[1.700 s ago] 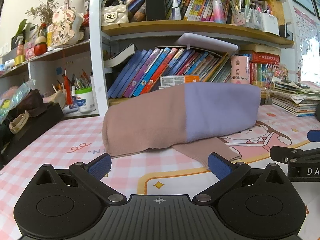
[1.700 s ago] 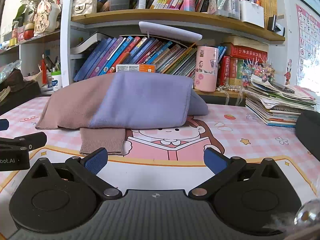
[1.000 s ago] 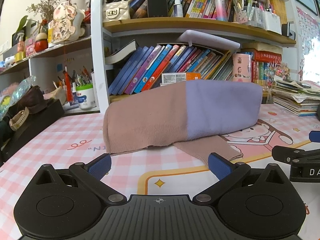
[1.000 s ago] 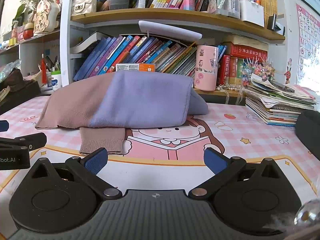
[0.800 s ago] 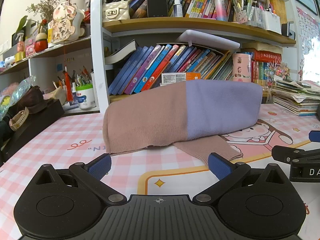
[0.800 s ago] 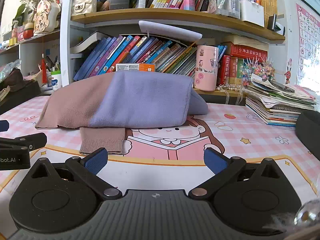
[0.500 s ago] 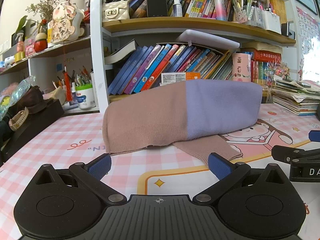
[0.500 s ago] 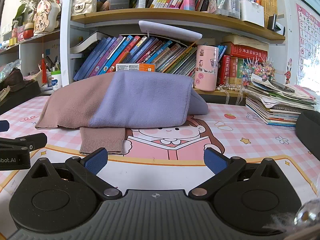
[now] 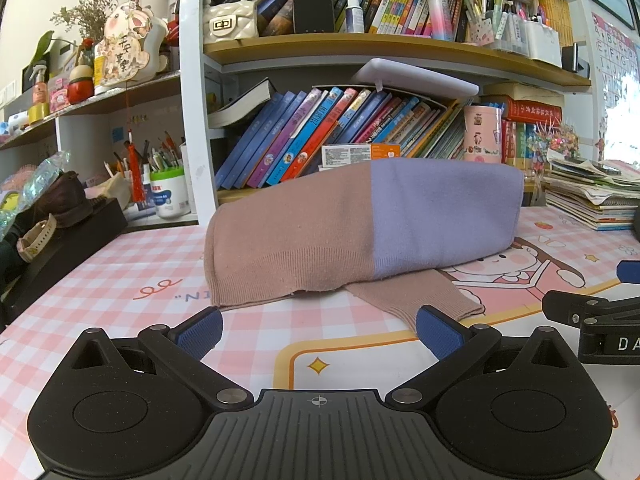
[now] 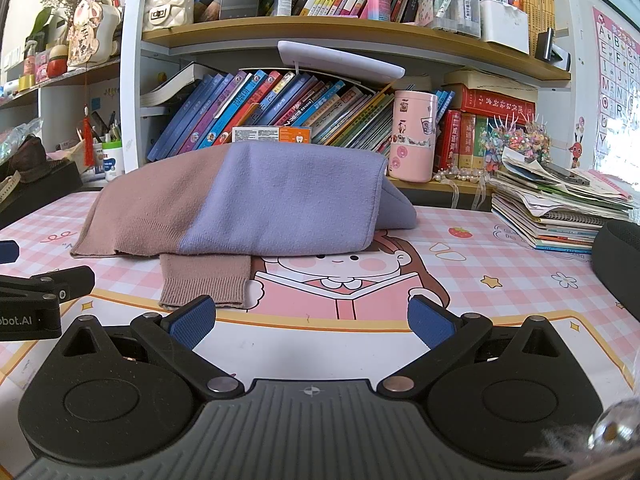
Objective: Fold clothes
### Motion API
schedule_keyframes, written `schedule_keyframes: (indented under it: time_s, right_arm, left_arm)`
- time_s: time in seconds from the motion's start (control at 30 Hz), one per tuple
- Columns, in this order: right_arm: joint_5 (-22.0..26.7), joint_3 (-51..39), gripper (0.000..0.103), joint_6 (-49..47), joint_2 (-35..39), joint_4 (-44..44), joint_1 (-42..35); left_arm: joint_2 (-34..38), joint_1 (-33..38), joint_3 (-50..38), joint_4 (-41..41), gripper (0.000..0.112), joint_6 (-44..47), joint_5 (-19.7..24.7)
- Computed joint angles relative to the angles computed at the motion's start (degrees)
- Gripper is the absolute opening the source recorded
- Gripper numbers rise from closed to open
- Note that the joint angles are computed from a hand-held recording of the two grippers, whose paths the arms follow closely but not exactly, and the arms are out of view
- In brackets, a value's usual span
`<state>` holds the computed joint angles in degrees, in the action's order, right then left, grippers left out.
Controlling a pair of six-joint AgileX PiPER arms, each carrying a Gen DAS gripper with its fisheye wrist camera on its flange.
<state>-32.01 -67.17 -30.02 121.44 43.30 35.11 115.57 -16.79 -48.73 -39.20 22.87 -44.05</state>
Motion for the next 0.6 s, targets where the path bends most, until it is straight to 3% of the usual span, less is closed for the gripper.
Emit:
schedule_keyframes:
  time_s: [0.6]
  right_arm:
    - [0.0,-0.1,0.103,-0.3,0.0,0.4,0.1]
  left_arm:
    - [0.0,0.1,0.0,0.0,0.103,0.0,-0.2]
